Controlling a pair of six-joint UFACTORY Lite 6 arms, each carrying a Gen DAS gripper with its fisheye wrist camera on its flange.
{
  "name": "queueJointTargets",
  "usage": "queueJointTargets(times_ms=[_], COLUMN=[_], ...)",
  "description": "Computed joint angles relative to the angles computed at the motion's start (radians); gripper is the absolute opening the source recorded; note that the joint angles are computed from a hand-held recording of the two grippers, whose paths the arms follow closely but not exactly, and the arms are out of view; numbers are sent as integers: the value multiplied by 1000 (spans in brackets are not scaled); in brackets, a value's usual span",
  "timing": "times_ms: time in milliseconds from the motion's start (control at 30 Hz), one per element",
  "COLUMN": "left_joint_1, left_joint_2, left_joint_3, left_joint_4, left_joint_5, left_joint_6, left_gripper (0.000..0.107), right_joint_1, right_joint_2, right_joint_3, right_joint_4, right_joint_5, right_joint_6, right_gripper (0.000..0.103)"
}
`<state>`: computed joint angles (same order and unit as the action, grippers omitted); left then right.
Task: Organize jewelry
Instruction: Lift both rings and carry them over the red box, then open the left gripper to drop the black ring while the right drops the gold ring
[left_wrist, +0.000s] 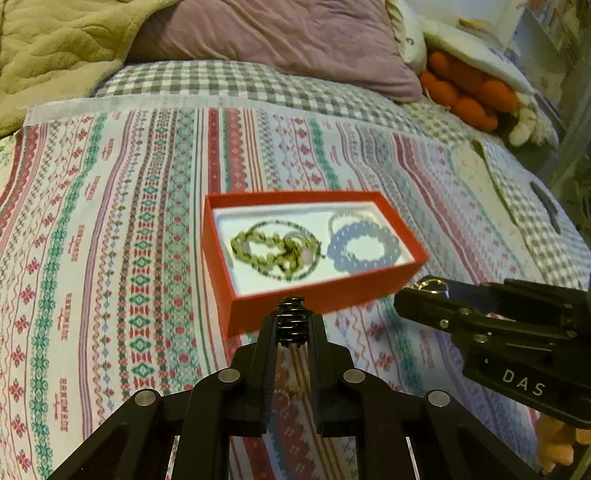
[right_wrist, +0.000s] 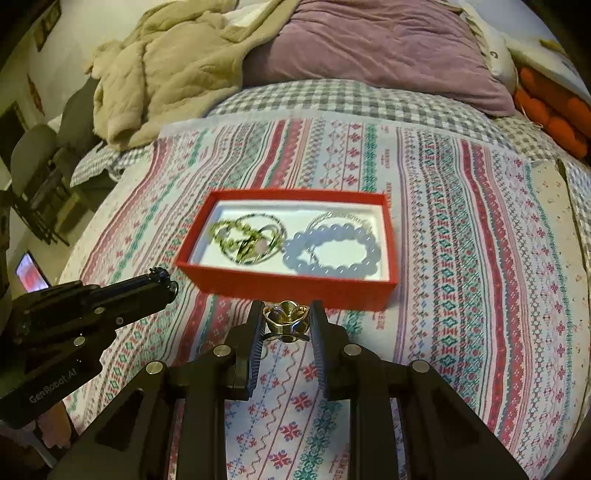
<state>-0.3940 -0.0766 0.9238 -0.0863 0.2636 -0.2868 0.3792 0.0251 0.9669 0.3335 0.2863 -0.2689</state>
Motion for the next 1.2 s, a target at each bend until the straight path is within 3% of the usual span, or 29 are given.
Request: queueJointTargets(times_ms=[267, 467, 933, 1100, 1200], left_joint_1=[27, 38, 58, 54, 30], left_joint_2=[97, 215, 353, 332, 310], left_joint_3=[96, 179, 260, 246, 231], left_joint_4=[-59, -7, 309, 183, 261], left_joint_5=[-21, -60, -102, -100, -95], left_joint_6=[67, 31, -272, -136, -203], left_gripper=[10, 11, 12, 33, 45], right_joint_1=[-40, -56, -97, -103, -108], right_joint_2=[18, 38, 102, 108, 117], right_joint_3=[44, 61, 109, 120, 137], right_joint_4=[20, 17, 47, 66, 66], right_joint_5=[7, 5, 6, 13, 20], right_joint_6=[-7, -2, -30, -54, -57], right_gripper=[26, 26, 26, 26, 26])
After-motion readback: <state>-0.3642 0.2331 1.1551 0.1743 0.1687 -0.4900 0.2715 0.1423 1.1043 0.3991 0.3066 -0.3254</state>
